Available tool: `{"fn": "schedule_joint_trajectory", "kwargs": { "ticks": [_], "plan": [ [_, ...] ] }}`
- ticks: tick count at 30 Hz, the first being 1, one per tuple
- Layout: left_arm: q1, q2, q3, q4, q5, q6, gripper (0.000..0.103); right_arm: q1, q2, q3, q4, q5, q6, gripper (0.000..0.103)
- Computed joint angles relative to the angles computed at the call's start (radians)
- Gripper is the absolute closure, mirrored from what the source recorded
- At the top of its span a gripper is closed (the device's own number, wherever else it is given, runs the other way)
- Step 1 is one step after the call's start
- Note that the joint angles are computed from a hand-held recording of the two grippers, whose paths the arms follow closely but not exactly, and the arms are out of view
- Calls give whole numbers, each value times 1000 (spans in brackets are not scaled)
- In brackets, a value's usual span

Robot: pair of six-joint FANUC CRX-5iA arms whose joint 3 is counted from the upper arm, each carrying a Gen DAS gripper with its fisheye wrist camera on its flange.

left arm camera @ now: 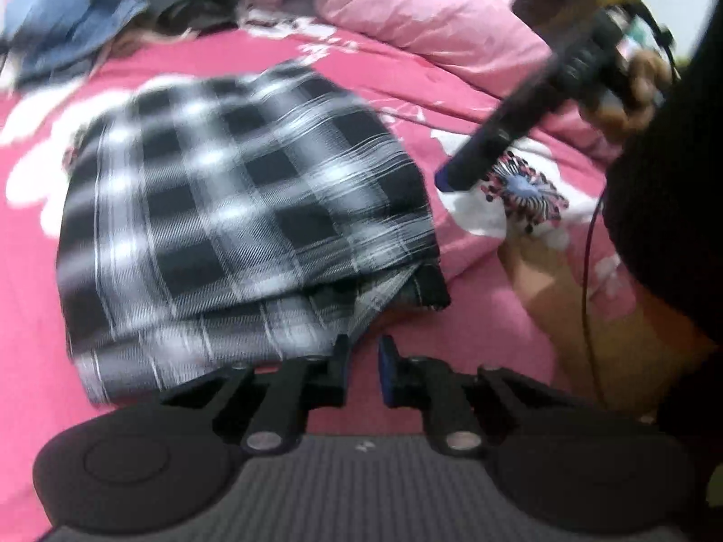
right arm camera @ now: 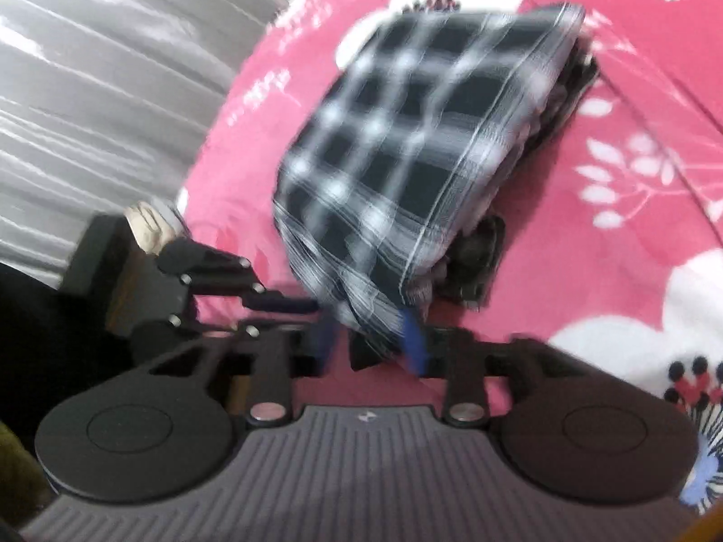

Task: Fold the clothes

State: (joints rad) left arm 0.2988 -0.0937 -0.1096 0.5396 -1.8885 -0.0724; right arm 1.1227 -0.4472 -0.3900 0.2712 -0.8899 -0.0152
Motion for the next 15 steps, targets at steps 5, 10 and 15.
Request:
{"fn": "schedule_joint_trajectory", "kwargs": {
  "ticks": [5,10,15],
  "plan": [
    [23,34,29,33,-1,124,85,-40,5,-63,-29,99,-136,47],
    [42,110,83,85,5,399,81,-32,-12,-114,11,219,-178,95],
    [36,207,130,92,-46,622,78,-38,-117,-302,364,442,-496,97]
  ]
}}
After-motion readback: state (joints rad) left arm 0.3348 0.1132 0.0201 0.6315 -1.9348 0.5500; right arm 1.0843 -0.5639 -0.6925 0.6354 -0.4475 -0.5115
